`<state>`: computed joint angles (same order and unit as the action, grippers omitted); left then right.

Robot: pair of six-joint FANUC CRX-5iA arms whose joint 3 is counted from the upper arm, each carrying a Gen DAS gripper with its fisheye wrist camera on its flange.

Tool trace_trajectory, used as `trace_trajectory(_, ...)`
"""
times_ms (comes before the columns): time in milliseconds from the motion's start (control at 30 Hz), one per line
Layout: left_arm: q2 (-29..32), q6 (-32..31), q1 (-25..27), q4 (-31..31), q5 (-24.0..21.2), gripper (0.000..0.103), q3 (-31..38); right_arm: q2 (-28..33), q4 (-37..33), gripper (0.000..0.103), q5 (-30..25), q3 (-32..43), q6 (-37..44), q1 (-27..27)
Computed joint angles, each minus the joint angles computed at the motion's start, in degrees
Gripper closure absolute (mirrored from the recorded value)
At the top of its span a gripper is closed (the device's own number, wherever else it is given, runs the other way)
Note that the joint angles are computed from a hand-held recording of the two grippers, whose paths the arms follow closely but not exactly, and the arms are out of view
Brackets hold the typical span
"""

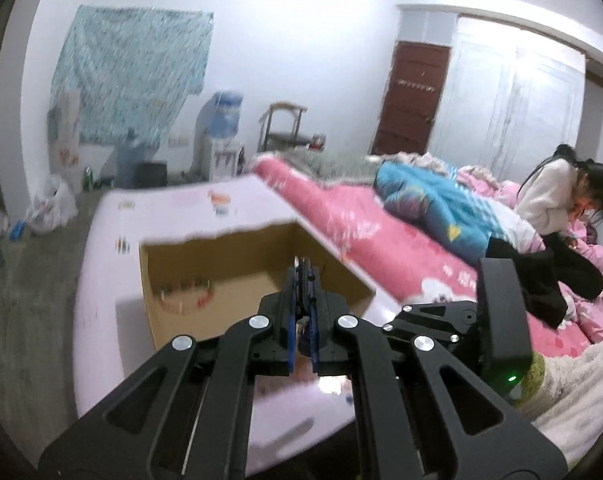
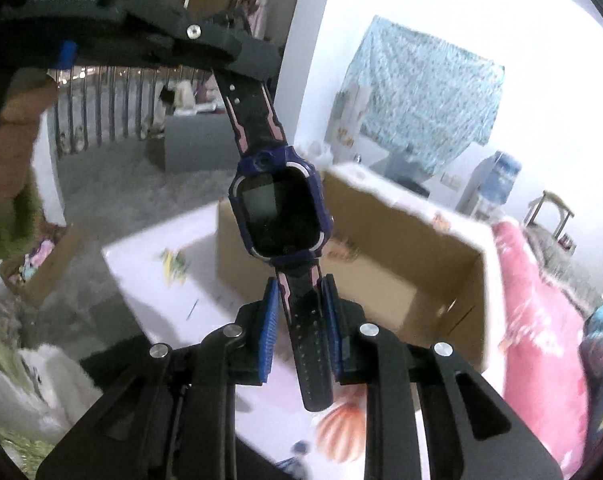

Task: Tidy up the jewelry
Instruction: 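Lift the watch with both tools and carry it over the box, then lower the watch into the box and open both tools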

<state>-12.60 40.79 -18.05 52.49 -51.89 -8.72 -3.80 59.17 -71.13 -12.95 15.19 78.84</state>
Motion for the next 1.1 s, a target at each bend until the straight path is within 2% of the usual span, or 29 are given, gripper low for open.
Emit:
trace_trajectory(133, 5.7, 0.0, -0.5, 0.7, 0.8, 0.098, 6.5, -0.8, -1.7, 0.082, 1.3, 3.4, 8.1, -4.5)
trace_trajectory(200, 9.6, 2.0, -0.8, -0.4, 0.4, 0.098, 10.8, 0.0, -4.5, 0.082, 1.8, 6.0, 12.7, -7.0)
trace_trajectory(267, 14.7, 5.9, -0.9, -3.1, -1.2, 0.098, 16.4, 1.3, -10.3, 0.082, 2.4, 9.7, 19.3, -10.7)
trace_trajectory(367, 22.7, 13.1, -1.1, -8.6, -5.2, 0.098, 25.6, 5.0, -20.8, 0.082, 1.0, 16.5, 29.6, -16.4)
trace_trajectory(467, 29.6, 18.8, -1.5, -13.6, -9.2, 0.098, 32.9, 10.0, -32.0, 0.082, -3.0, 24.5, 39.8, -22.5)
trace_trajectory(567, 36.6, 26.1, -1.7, -18.2, -15.3, 0.098, 40.7, 14.5, -38.8, 0.082, -7.4, 30.7, 47.0, -26.8)
trace_trajectory(633, 39.4, 28.6, -1.6, -19.5, -18.0, 0.098, 43.3, 17.7, -42.4, 0.082, -10.8, 35.0, 51.6, -29.4)
trace_trajectory(767, 43.4, 31.3, -2.1, -21.8, -22.6, 0.098, 47.8, 23.4, -43.8, 0.081, -16.3, 41.3, 58.1, -31.5)
trace_trajectory(1000, 50.3, 35.2, -3.0, -26.0, -34.1, 0.096, 57.1, 30.7, -40.9, 0.079, -24.9, 47.9, 65.2, -32.2)
trace_trajectory(1100, 50.1, 35.1, -2.7, -25.0, -34.6, 0.089, 56.3, 31.2, -39.8, 0.076, -26.4, 47.6, 65.8, -32.0)
